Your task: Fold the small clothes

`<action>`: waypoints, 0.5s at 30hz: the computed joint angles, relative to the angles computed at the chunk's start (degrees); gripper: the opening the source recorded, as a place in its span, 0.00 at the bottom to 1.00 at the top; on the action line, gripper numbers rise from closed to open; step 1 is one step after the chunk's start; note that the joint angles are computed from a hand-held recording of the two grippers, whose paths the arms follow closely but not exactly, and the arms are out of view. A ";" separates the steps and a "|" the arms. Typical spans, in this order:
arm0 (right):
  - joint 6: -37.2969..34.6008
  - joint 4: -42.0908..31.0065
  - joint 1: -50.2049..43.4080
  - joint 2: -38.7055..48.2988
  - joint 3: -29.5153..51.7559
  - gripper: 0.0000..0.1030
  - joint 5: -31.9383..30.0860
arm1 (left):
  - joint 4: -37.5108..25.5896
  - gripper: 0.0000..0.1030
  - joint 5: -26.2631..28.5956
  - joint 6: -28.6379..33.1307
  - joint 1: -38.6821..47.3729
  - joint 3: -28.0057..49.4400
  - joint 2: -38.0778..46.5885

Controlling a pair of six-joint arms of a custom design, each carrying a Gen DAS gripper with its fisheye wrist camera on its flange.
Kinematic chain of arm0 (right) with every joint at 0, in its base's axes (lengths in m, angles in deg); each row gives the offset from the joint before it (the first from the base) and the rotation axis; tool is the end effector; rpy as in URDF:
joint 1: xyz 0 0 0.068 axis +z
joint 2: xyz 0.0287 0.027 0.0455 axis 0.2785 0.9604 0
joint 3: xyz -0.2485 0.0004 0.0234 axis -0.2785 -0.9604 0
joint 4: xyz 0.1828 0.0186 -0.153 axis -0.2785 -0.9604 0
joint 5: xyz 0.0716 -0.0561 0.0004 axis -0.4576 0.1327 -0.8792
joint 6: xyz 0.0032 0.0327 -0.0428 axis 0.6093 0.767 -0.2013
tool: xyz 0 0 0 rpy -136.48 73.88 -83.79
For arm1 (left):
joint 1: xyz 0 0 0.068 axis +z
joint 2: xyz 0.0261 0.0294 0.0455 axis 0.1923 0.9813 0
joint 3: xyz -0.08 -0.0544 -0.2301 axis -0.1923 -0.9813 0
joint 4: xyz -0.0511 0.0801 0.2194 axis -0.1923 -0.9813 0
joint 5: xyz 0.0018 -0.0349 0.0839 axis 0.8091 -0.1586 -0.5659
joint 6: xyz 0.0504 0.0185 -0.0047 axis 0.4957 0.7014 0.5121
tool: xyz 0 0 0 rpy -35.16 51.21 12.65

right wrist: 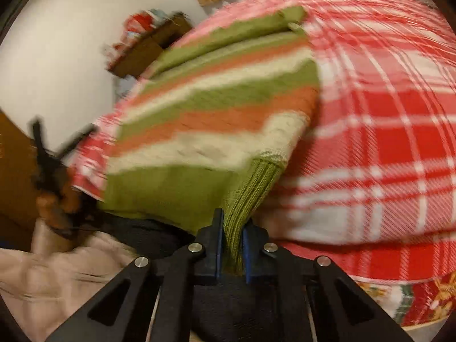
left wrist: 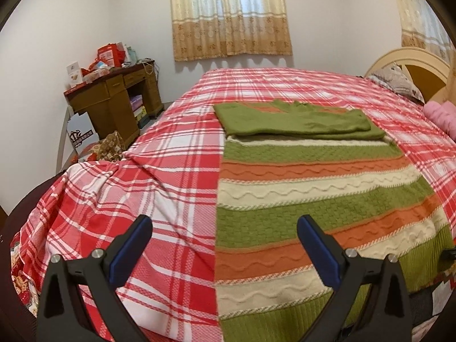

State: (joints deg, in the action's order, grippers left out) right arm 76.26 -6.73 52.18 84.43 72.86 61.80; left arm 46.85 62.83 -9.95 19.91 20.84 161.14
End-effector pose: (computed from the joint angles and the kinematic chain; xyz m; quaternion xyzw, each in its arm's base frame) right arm 0.1862 0.1377 0.0896 0.0127 0.9292 0.2446 0.2767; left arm 0.2841 0.0370 0.1594 0.0833 0.8913 0.0003 0.4457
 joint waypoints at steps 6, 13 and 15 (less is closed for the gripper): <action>-3.51 -0.04 -6.08 -0.65 8.57 0.11 -6.38 | -0.59 1.00 -0.33 -0.22 1.27 2.73 2.06; -4.80 -2.04 -15.24 13.81 26.17 0.09 -3.21 | -2.88 1.00 2.49 1.21 6.19 6.48 2.77; -3.53 -3.78 -16.77 18.89 30.92 0.09 0.35 | -4.17 1.00 3.72 2.04 7.58 7.85 3.59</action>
